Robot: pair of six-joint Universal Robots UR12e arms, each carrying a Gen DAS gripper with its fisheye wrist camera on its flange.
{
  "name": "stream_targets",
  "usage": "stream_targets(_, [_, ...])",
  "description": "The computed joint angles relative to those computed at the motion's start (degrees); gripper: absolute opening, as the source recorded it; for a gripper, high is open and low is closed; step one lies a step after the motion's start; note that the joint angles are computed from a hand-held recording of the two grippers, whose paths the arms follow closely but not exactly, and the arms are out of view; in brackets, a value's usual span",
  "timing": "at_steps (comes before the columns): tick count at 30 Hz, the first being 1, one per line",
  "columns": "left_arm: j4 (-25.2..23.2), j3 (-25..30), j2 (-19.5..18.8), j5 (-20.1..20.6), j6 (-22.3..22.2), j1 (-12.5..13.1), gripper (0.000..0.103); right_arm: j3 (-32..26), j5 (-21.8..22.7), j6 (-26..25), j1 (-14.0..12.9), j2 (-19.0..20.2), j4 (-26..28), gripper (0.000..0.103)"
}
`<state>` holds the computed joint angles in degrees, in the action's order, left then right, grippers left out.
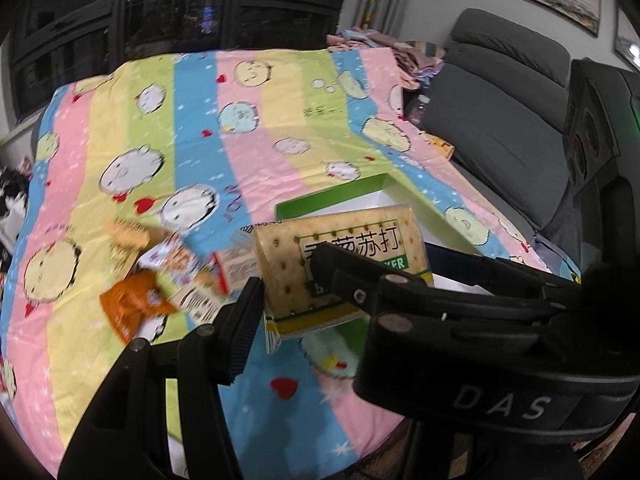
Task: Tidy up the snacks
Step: 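Carry the soda cracker pack over the green box with the right tool, then lower the cracker pack into the box and open the right tool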
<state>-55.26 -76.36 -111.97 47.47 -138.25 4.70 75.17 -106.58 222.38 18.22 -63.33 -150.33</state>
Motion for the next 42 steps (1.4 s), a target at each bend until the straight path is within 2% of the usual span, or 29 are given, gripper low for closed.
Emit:
stream_targets(7, [-2.6,2.5,-1.3,-0.6,2.7,-2.3,0.055,2.8,-2.1,1.4,-1.5,-1.7,-2.3,0.083])
stream_targets(13, [-2.7,4.3,-2.8,0.0,1.7,-4.7,0.055,5.2,-1.2,2.6,-3.9,-3.0,-4.0,0.083])
stream_targets(19, [-10.4,8.0,-5.2,1.3,3.4,-6.6,0.055,6.6,-1.9,6.0,-5.3,-3.4,-2.3,0.083])
stream_targets(21, [-11.1,8.3,-5.6,1.3,3.9,-7.0,0.055,7.0,-2.1,6.6,-5.6,-3.6,-2.0,0.083])
stream_targets(26, [-12.4,9.3,-6.8,3.6,3.6,-7.9,0.055,7.9,0.8,8.4,-6.8,-3.5,-1.5,0.083])
stream_targets(33, [-17.7,12.2,-9.1,5.6,3.8,-8.9,0.055,8.6,3.7,11.2,-8.0,-3.3,0.5,0.083])
stream_targets(42, [-21.1,14.0,-10.4,7.5,4.3,-9.5,0.055,8.8,6.0,13.3,-8.9,-3.0,2.9,0.083])
